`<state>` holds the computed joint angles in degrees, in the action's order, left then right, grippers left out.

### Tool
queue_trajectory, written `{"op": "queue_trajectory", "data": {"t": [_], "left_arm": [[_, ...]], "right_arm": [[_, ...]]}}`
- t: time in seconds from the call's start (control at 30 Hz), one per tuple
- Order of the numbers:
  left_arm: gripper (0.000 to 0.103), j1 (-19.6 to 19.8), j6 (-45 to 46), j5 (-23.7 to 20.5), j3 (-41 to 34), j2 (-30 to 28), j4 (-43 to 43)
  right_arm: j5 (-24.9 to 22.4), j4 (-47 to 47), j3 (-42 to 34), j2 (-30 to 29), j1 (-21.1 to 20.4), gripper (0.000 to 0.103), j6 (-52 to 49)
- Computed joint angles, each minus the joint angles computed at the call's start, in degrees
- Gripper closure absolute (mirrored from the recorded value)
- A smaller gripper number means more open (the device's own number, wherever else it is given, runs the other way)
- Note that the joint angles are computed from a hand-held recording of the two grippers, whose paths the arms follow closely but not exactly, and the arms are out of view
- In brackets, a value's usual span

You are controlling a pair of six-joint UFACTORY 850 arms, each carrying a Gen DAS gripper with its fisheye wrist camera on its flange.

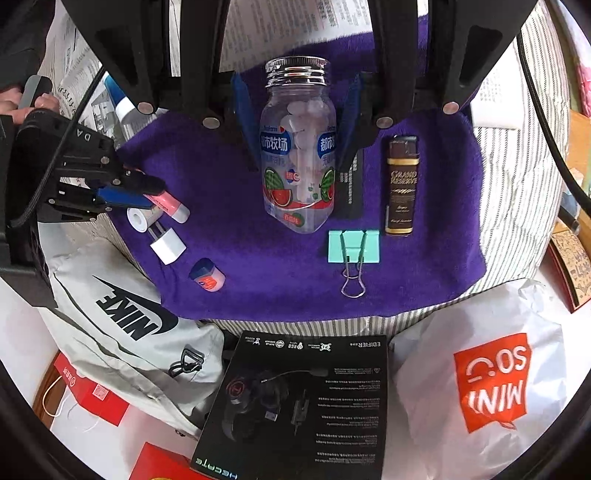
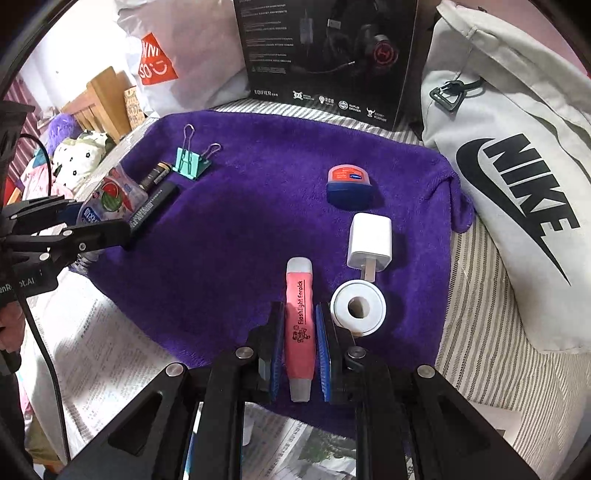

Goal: Organize rigid objects
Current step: 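Carry the mint bottle onto the towel and release while the right gripper lays the highlighter there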

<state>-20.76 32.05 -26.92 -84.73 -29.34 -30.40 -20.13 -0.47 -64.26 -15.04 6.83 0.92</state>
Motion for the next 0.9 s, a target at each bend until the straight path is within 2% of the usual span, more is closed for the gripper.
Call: {"op": "queue_trajectory", "data": {"t": [0.23, 0.4, 0.53, 0.7, 0.9], "left_arm": [[0.064, -0.9, -4.8, 0.3, -3.4, -3.4, 6.0], [0.064, -1.7, -5.2, -0.3, -5.5, -5.2, 7.1], [0.064, -3.2, -10.5, -0.3, -7.2, -6.7, 14.2], [0.064, -4.3, -14.0, 2.1, -6.3, -6.5, 20.1], [0.064, -4.1, -12.4, 2.8, -5.3, -5.8, 18.7]], "right_arm": [[-0.5, -0.2, -0.9, -1.4, -0.2, 0.086, -1.0], [0.3, 3.7, -0.7, -1.5, -0.7, 0.086, -5.0], [1.2, 4.8, 0.1, -1.0, -0.8, 0.086, -6.4], [2.1, 9.6, 0.9, -0.5, -1.4, 0.086, -10.9], [2.3, 11.8, 1.1, -0.4, -1.6, 0.086, -13.1]]}}
